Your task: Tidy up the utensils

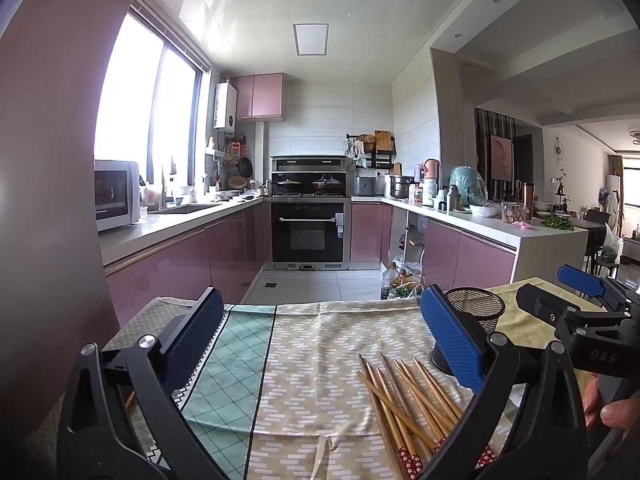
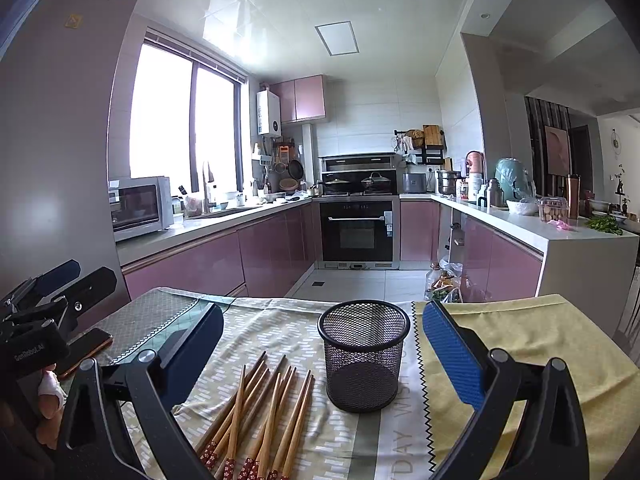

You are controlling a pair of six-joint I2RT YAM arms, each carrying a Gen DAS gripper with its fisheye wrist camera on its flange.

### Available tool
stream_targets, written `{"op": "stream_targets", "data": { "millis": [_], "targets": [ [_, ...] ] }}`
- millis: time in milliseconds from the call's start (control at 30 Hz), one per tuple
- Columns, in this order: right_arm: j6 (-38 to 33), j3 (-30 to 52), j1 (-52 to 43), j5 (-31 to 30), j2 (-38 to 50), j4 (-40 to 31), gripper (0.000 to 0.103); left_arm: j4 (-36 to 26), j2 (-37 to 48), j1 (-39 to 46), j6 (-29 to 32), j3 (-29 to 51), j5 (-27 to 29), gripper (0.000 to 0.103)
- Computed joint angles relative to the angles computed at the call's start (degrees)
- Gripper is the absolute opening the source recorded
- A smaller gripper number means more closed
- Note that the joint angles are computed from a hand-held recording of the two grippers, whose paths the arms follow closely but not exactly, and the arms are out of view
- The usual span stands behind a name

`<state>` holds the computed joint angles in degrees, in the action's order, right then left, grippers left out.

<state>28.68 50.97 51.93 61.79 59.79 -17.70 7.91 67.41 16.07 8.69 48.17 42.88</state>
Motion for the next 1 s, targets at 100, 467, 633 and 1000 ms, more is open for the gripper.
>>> {"op": "stream_targets", "data": {
  "millis": [100, 467, 633, 1000],
  "targets": [
    [0.0, 0.0, 0.2, 0.3, 0.0, 0.1, 0.097, 0.0, 0.0, 0.0, 0.0, 0.0, 0.1, 0.097],
    [0.2, 0.3, 0.7, 0.8, 0.2, -0.4, 0.097, 0.0, 0.1, 0.1, -0.1, 0.0, 0.1, 0.097],
    [0.3, 0.3, 0.7, 0.8, 0.2, -0.3, 0.097, 0.1, 0.0, 0.0, -0.2, -0.1, 0.0, 0.097],
    [-0.1, 0.0, 0.5, 0.5, 0.1, 0.5, 0.097, 0.1, 0.2, 0.2, -0.3, 0.0, 0.3, 0.097]
  ]
}}
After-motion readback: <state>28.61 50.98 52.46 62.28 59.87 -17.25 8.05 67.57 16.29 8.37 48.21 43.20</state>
